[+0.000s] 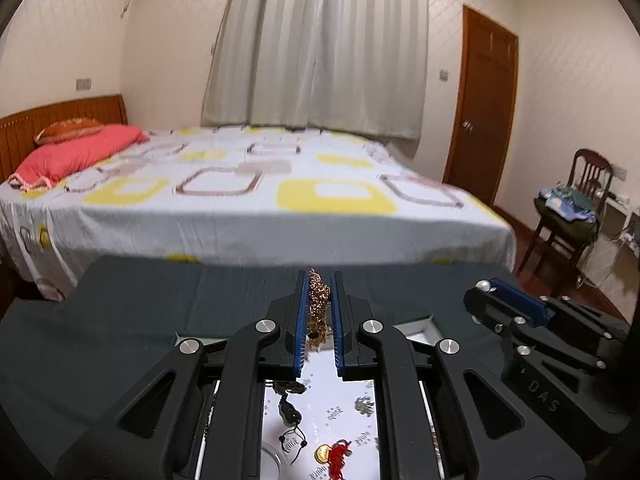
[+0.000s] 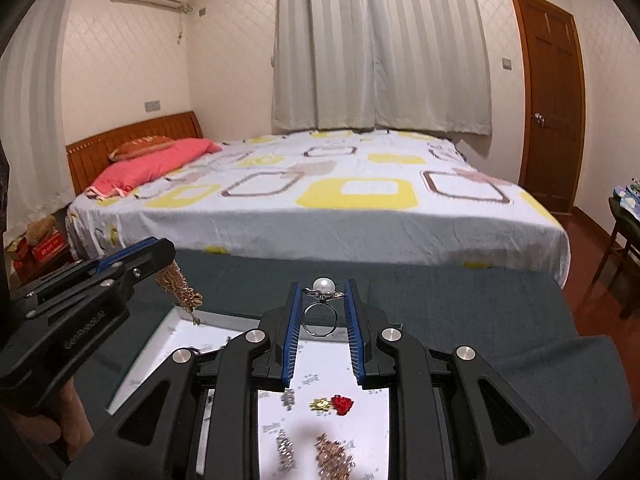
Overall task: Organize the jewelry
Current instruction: 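Open the left tool to drop the chain while the right tool releases the ring in the box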
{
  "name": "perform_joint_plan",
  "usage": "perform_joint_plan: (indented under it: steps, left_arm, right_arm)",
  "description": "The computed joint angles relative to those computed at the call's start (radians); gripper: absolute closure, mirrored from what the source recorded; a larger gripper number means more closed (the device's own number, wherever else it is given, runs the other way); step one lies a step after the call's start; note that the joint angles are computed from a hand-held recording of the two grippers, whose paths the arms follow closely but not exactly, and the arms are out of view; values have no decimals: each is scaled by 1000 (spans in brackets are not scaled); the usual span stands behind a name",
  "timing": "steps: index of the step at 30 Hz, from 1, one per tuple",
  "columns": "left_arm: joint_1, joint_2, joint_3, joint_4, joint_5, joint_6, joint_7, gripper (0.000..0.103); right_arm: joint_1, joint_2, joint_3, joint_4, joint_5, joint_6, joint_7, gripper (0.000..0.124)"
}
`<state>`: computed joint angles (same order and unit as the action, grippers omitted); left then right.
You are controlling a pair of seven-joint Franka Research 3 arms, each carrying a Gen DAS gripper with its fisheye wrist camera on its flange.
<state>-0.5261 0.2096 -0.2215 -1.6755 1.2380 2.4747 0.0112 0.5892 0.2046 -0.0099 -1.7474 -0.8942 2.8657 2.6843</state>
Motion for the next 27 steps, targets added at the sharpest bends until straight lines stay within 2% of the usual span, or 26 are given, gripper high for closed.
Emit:
perform_joint_plan:
  steps: [7, 16, 21, 27]
  left_arm:
    - [-2, 135, 23, 95, -154, -31, 126, 92]
    - [-12, 269, 51, 242, -419, -93, 355, 92]
    - [-33, 309, 70, 296, -480, -148, 421, 92]
    - [-39, 334, 76, 326, -539, -177, 455, 92]
  right_arm:
    - [-9, 118, 0, 82, 186, -47, -159, 102]
    - [-15, 231, 16, 200, 485, -173, -422, 102]
    - [0, 261, 2, 244, 569, -232, -501, 102]
    - [17, 295, -13, 305, 596, -308, -545, 102]
